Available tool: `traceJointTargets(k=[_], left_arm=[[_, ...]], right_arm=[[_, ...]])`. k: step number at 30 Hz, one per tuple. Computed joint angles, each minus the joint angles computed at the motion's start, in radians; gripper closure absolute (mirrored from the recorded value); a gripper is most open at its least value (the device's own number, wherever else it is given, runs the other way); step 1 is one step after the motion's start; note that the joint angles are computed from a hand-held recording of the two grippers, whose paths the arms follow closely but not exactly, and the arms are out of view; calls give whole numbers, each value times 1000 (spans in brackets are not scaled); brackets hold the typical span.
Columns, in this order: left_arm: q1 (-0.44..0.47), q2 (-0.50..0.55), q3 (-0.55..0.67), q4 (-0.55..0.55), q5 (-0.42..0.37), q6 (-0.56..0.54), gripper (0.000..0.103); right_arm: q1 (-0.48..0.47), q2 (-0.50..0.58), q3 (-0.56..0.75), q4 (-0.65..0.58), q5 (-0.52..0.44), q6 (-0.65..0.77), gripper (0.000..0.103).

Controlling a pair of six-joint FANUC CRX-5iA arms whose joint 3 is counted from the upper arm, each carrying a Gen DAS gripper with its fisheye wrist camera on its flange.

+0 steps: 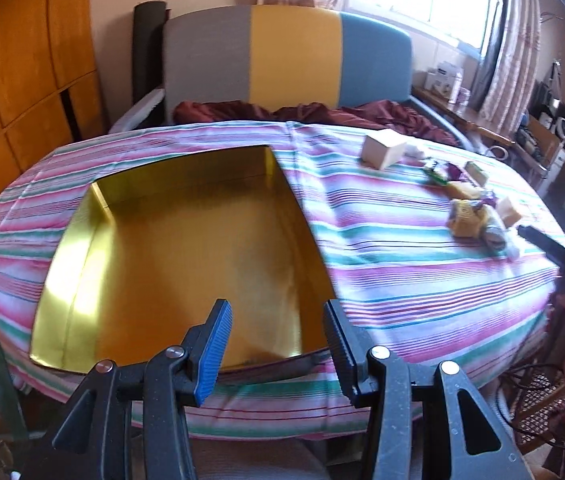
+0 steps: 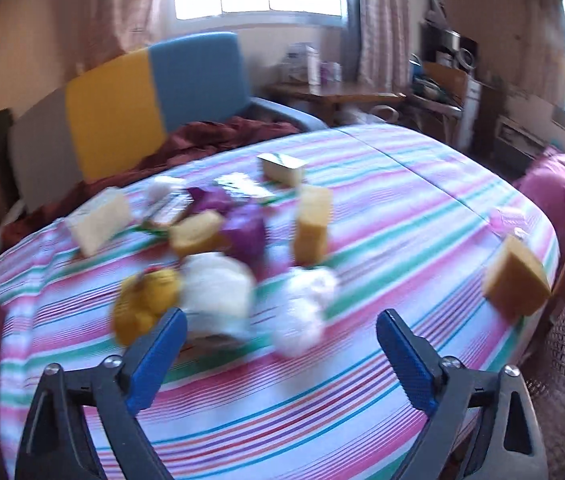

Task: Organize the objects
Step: 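Move both tools from the gold tray toward the items on the table, then grasp the plastic-wrapped white bundle with the right tool while the left grasps the yellow knitted doll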

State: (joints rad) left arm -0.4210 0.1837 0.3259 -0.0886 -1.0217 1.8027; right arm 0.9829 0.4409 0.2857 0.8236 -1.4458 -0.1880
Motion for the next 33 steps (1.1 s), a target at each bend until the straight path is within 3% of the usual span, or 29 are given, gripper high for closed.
traceJointTargets(k=[2, 9, 14, 19, 22, 26, 29, 33], left_arm=[[-14, 16, 20, 3, -6, -7, 55], [-57, 51, 66, -5, -17, -31, 55], [-69, 75, 92, 6, -31, -52, 55], [-55, 101, 97, 104, -28, -121, 55], [-52, 147, 141, 143, -65, -135, 55], [-33, 231, 197, 289, -108, -186, 51], [-46, 313, 293, 332, -152, -253, 45], [-53, 421, 400, 451, -194, -333, 45]], right_arm=[[-23, -20, -32, -26, 31, 2, 23], [-74, -70, -118, -74, 154, -46, 28], [-87, -59, -116, -89, 173, -17, 53], [-88, -32, -112, -48, 142, 3, 65], [-82, -32, -131, -16, 140, -14, 66], [-83, -32, -136, -13, 143, -19, 66], [-83, -26, -131, -12, 142, -7, 64], [-81, -28, -140, -2, 144, -17, 64]])
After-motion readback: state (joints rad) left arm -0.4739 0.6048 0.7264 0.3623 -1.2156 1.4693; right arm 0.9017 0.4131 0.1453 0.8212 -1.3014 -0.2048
